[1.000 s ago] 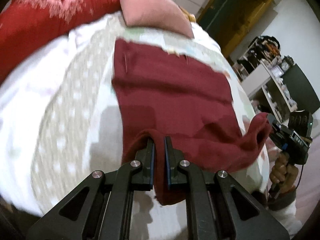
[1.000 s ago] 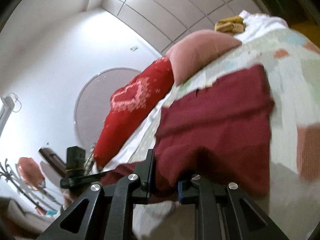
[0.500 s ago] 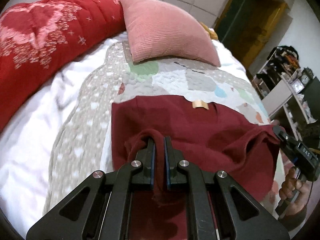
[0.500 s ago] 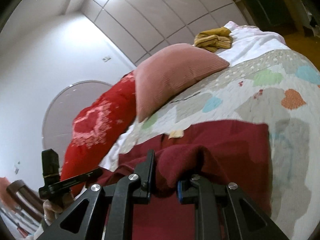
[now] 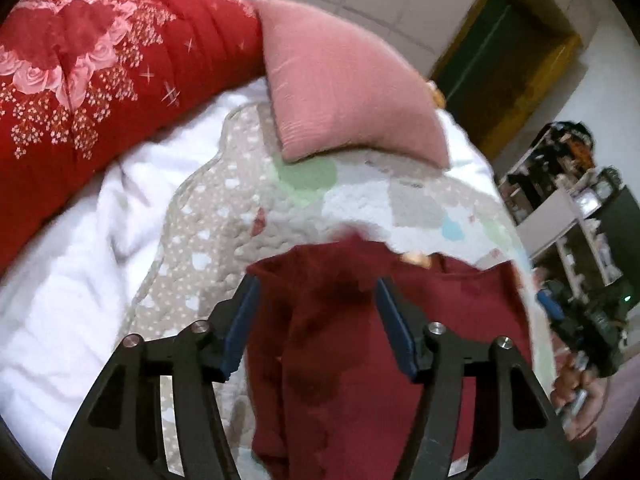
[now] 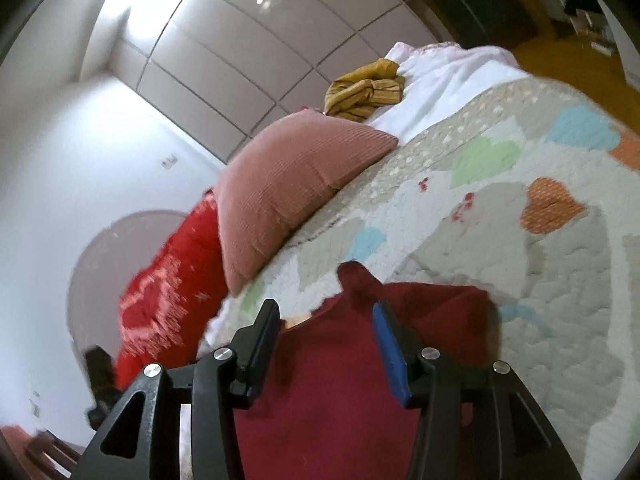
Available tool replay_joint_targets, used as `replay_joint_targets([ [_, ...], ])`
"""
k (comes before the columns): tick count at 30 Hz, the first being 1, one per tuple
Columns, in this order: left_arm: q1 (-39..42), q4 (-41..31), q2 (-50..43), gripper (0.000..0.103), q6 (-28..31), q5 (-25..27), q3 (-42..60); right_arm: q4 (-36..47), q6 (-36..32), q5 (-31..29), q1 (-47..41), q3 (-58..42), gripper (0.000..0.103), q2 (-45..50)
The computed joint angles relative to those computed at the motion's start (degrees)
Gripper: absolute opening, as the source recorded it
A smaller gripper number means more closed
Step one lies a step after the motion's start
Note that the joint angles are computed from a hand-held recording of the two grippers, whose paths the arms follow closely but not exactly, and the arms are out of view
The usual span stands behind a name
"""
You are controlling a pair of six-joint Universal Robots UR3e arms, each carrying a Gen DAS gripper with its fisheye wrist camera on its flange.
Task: Fold small clothes
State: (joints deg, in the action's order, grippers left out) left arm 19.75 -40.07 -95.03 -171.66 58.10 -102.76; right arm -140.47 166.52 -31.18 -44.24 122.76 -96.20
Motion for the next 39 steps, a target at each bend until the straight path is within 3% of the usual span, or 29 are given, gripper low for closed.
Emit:
replay_joint_targets([
  [2, -0.9, -0.7, 0.1, 0.06, 0.2, 0.8, 0.1, 0.4, -2.8, -2.2, 1.0, 0.8, 0.046, -2.8],
  [6, -5.2, 2.5, -3.4, 0.06, -0.6, 4.7, 0.3, -7.2, -3.8, -10.6, 9.3, -0.2, 0.046, -1.5],
  [10, -11.1, 5.9, -11.8, 0.06, -4.8, 14.3, 4.1, -16.8, -0.5, -23.8, 18.8, -5.1, 0.043, 8.4],
  [13, -11.8, 7.7, -17.1, 0.06, -7.0, 17.0, 6.5, -19.5, 5.7, -34.6, 22.5, -11.3, 0.039, 17.6],
  [16, -11.7, 10.8, -18.9, 0.06, -7.0, 17.7, 6.8, -21.6, 8.0, -35.8, 22.6, -14.3, 0.037, 23.5],
  [19, -11.1, 9.4, -17.3, 0.06, -7.3, 18.0, 6.1, -22.1, 8.1, -37.3, 23.6, -14.7, 0.037, 23.0],
  [23, -7.9, 9.7, -8.1, 0.06, -4.9, 15.6, -3.0, -19.0, 6.5, -32.7, 20.0, -7.0, 0.038, 12.4],
  [30, 0.4, 8.0, 13.5, 0.06, 3.3, 9.0, -24.5, -5.9, -5.9, -23.9, 11.7, 7.8, 0.038, -10.8],
  [32, 1.9, 7.9, 17.4, 0.06, 4.7, 8.1, -29.4, -5.9, -6.4, -25.8, 12.0, 9.9, 0.038, -11.8],
  [35, 0.3, 10.8, 17.1, 0.06, 4.7, 11.0, -33.5, -9.6, -4.9, -31.5, 16.2, 9.7, 0.039, -5.2],
  [37, 2.0, 12.6, 18.3, 0.06, 4.6, 9.1, -36.2, -8.9, -2.4, -35.0, 19.0, 7.7, 0.039, -5.6],
  [39, 3.0, 12.8, 19.1, 0.06, 4.6, 7.8, -37.2, -5.0, -0.8, -33.2, 20.1, 5.4, 0.039, -7.6],
])
